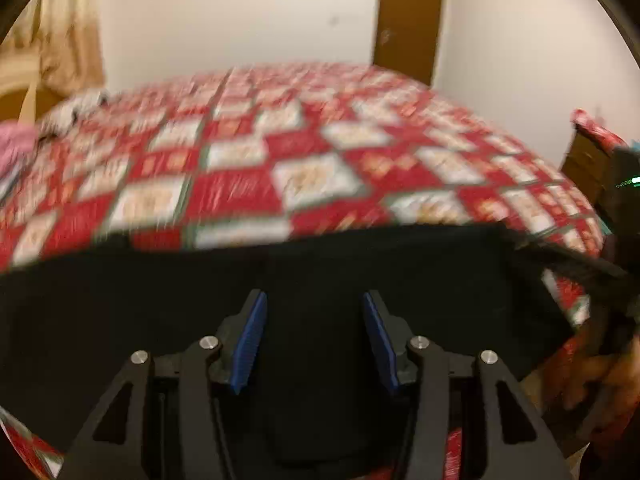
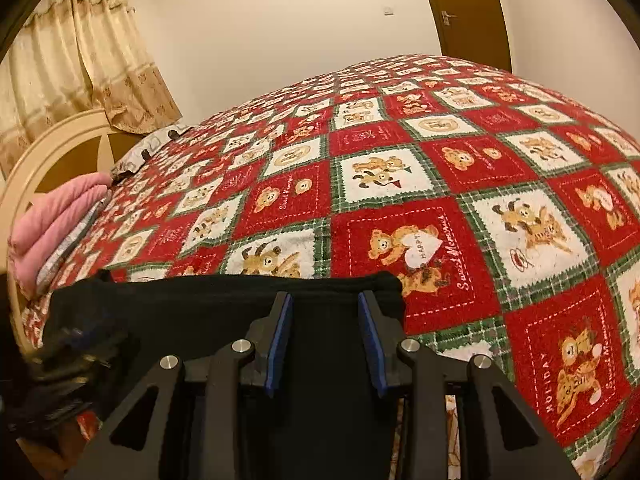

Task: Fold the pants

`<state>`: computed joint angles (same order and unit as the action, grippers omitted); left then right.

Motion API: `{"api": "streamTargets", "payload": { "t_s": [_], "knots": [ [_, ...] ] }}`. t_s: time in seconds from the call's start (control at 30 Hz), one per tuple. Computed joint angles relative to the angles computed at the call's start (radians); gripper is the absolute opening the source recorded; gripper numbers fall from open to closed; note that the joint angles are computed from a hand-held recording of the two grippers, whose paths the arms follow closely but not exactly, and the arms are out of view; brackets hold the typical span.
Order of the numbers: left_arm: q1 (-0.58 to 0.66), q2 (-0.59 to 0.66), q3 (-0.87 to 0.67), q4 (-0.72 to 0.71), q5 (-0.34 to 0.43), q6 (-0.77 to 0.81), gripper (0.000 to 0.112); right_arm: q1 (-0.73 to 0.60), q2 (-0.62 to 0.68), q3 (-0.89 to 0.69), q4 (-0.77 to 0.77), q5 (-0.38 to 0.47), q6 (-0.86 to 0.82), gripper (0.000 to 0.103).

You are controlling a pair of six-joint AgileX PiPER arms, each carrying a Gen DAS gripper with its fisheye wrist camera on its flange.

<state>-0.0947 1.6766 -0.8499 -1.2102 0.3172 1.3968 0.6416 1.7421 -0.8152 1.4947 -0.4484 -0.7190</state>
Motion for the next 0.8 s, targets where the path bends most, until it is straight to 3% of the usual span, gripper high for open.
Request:
{"api": "streamTargets", "payload": {
  "t_s": [0.03, 0.13, 0.23, 0.33, 0.37, 0.6, 0.67, 0.8],
  "knots": [
    [0.03, 0.008, -0.013, 0.022, 0.048, -0.028, 0.056, -0.003, -0.002, 0.002, -0.006, 0.005, 0.004, 0.037],
    [0.044, -0.005, -0.004, -0.012, 0.056, 0.013, 0.057, 0.01, -0.033, 0.006, 0.05, -0.005, -0.002, 0.037],
    [0.071, -0.052, 0.024, -0.058, 0.083, 0.062, 0.057, 0.09, -0.096, 0.047, 0.003, -0.092, 0.124, 0.037],
    [0.098, -0.09, 0.065, -0.135, 0.108, 0.154, 0.073, 0.187, -0.112, 0.051, 0.027, -0.167, 0.162, 0.043],
    [0.1, -0.096, 0.076, -0.166, 0.101, 0.187, 0.073, 0.206, -0.102, 0.043, 0.031, -0.173, 0.166, 0.044],
    [0.105, -0.031, 0.073, -0.126, 0.06, 0.148, 0.074, 0.252, 0.046, -0.025, 0.029, -0.105, 0.243, 0.044],
    [0.109, -0.047, 0.102, -0.198, 0.053, 0.241, 0.075, 0.274, 0.058, 0.001, -0.036, -0.143, 0.318, 0.044],
    [0.109, -0.064, 0.12, -0.186, 0.043, 0.234, 0.077, 0.257, 0.052, 0.036, -0.139, -0.127, 0.433, 0.045]
  ]
}}
